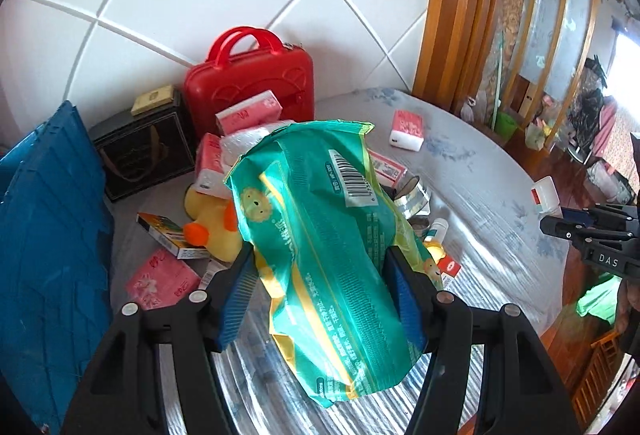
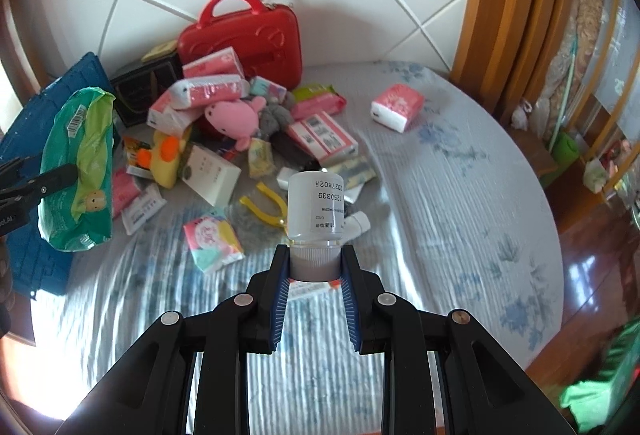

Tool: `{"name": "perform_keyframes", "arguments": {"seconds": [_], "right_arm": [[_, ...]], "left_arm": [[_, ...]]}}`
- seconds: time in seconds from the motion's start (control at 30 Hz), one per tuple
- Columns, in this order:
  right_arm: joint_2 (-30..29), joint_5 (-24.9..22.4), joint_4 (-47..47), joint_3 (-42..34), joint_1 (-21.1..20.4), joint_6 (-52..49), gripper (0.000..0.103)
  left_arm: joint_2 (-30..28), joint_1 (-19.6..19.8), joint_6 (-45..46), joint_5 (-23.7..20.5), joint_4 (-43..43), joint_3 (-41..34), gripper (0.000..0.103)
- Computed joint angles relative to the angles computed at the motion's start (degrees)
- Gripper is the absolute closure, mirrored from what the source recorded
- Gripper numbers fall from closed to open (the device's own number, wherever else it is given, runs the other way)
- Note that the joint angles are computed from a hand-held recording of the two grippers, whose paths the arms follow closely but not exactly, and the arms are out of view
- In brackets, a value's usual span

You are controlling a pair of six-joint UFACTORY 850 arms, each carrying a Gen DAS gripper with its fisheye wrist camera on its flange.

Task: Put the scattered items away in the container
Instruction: 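Lift and carry the wipes pack and pill bottle over the blue crate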

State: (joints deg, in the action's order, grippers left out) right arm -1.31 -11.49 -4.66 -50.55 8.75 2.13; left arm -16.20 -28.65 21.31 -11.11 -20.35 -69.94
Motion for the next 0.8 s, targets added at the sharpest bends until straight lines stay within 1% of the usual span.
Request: {"name": "perform_keyframes", "arguments": {"seconds": [0.1,0.2,0.4,0.57,0.67,0.8], "right_arm": [[1.8,0.1,-1.5,0.4,1.6,1.9,0.079],[3.4,0.1,-4.1,0.6,3.5,4.8,0.079],[5.3,-0.1,-10.0,0.4,7.1,12.4,0.079],[4.4,-1.4,-16.8,-1.1,11.3,19.9,0.079],[3.2,-2.8,-19.2,-2.7,14.2,22.3,0.079],[1.4,-3.8,-23.4,-5.2,18.5,26.4,0.079]], "left_arm": [[2.3,0.7,2.9,0.6,-2.7,1.6,0.041],[4.7,1.7,9.2,1.0,-9.0,3.2,0.041],[8.3,3.8,19.3,1.1,-18.0,5.7,0.041],[11.0,7.4,34.1,0.5,-33.4,7.6,0.041],[12.1,10.1,40.1,-0.6,-40.4,8.6,0.041],[13.8,13.8,45.9,-1.7,-46.7,10.1,0.041]]}}
